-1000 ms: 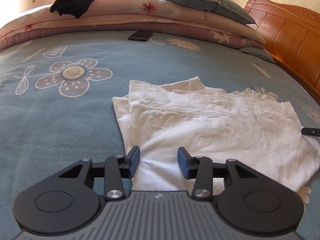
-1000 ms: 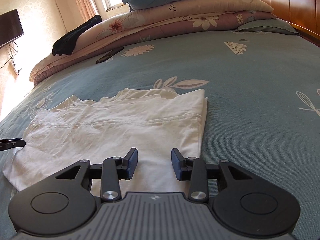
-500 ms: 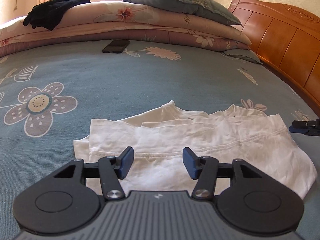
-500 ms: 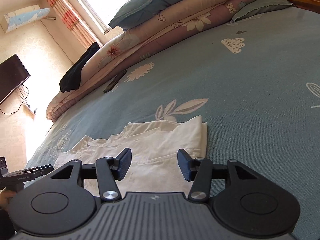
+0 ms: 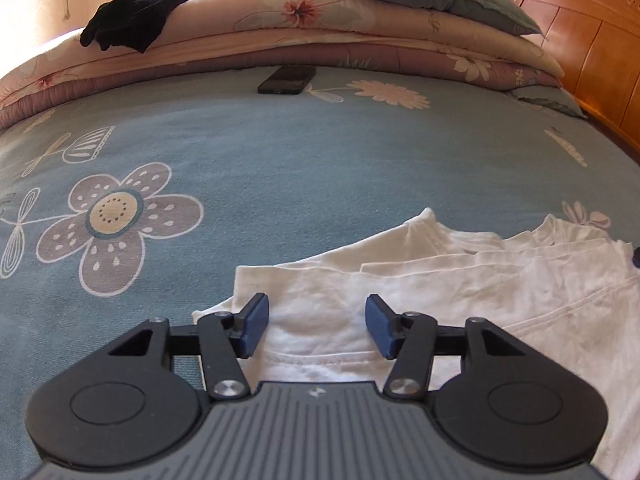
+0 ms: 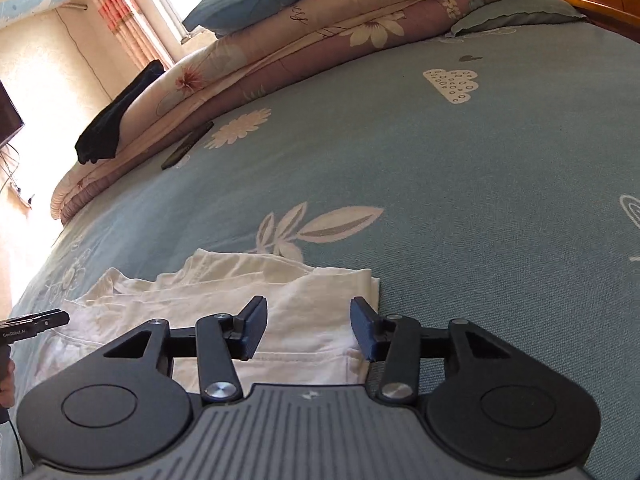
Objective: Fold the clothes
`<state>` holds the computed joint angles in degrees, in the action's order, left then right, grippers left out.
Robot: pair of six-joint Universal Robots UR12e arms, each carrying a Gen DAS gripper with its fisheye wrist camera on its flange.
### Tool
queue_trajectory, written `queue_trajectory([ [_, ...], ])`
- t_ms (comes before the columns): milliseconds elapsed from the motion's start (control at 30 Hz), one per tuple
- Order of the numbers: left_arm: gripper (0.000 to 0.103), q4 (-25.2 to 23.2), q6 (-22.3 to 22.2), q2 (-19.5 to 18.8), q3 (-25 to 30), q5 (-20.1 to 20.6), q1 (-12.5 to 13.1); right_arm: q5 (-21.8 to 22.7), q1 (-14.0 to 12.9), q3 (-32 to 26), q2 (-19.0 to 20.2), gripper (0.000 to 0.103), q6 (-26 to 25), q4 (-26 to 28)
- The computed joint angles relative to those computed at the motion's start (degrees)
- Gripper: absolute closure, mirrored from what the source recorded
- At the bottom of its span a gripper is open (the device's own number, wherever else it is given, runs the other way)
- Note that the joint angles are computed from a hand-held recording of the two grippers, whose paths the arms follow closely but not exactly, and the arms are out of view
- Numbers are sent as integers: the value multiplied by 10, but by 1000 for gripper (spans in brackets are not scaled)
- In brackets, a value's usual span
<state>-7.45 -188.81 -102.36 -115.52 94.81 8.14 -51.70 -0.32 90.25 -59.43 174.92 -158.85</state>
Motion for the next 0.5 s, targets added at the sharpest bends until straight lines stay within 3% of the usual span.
queue_trajectory([
  [133,48,13,-21,21,-19,-17,7,61,-21,32,-33,56,-15,9],
  [200,47,15,-7,34,-28,-16,4,88,-32,57,-53,56,-22,18],
  [300,46,-6,15,57,-41,-28,-2,135,-52,93,-82,56,-41,87],
  [400,44,-24,27,76,-56,-40,-10,117,-61,123,-102,57,-62,145],
  [467,44,-41,32,86,-62,-36,-17,119,-71,137,-106,70,-31,133],
  [500,44,-52,33,93,-66,-32,-21,119,-75,142,-109,70,-9,125],
])
